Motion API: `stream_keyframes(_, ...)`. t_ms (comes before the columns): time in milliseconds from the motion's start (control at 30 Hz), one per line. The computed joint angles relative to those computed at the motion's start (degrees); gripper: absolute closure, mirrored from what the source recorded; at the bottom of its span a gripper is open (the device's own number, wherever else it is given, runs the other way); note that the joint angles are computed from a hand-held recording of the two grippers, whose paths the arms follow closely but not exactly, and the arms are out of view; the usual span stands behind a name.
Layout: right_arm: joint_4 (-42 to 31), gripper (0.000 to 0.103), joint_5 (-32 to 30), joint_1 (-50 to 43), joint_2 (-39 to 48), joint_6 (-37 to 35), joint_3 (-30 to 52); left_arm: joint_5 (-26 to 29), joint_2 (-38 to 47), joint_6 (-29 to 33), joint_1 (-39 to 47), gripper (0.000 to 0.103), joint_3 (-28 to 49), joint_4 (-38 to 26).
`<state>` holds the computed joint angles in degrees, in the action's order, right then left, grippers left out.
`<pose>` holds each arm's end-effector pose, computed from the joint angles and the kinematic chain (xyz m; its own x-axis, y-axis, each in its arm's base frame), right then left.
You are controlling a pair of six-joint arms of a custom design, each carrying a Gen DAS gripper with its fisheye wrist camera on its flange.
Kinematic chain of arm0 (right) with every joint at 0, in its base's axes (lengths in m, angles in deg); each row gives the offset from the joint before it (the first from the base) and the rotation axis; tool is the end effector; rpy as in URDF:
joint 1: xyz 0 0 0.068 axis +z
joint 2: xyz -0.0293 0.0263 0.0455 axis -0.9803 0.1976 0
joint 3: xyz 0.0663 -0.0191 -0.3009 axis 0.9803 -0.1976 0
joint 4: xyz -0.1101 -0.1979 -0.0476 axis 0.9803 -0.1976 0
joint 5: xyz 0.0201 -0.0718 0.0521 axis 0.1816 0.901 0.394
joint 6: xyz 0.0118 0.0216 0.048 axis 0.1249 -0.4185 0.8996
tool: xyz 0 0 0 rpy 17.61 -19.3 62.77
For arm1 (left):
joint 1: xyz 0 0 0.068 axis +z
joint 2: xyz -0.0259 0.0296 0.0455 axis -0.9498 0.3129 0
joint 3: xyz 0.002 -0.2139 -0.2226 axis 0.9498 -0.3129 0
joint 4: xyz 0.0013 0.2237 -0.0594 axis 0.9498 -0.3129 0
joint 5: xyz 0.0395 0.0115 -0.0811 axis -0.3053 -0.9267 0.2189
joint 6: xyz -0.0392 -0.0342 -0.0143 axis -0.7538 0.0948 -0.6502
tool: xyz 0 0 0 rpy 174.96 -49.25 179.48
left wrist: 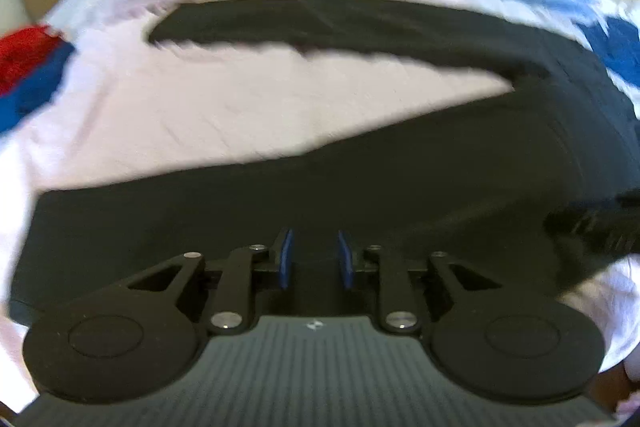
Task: Fold clothes
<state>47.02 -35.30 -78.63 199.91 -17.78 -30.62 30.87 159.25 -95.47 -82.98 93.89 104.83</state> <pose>0.3376 0.0141 0.1577 -0.7164 -0.4997 -0.4869 -0.6254 0.7693 0.1306 0.2119 -0.0314 0.0787 -0.8070 -0.2749 -0.5226 -0.3431 0.9386 0.0362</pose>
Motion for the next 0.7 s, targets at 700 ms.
stream_keyframes(700,5.0,0.067,6.4,2.6,-4.0,-6.1,-9.4,1.6,3.0,2.0,-1.6,0.084,-7.7,9.6)
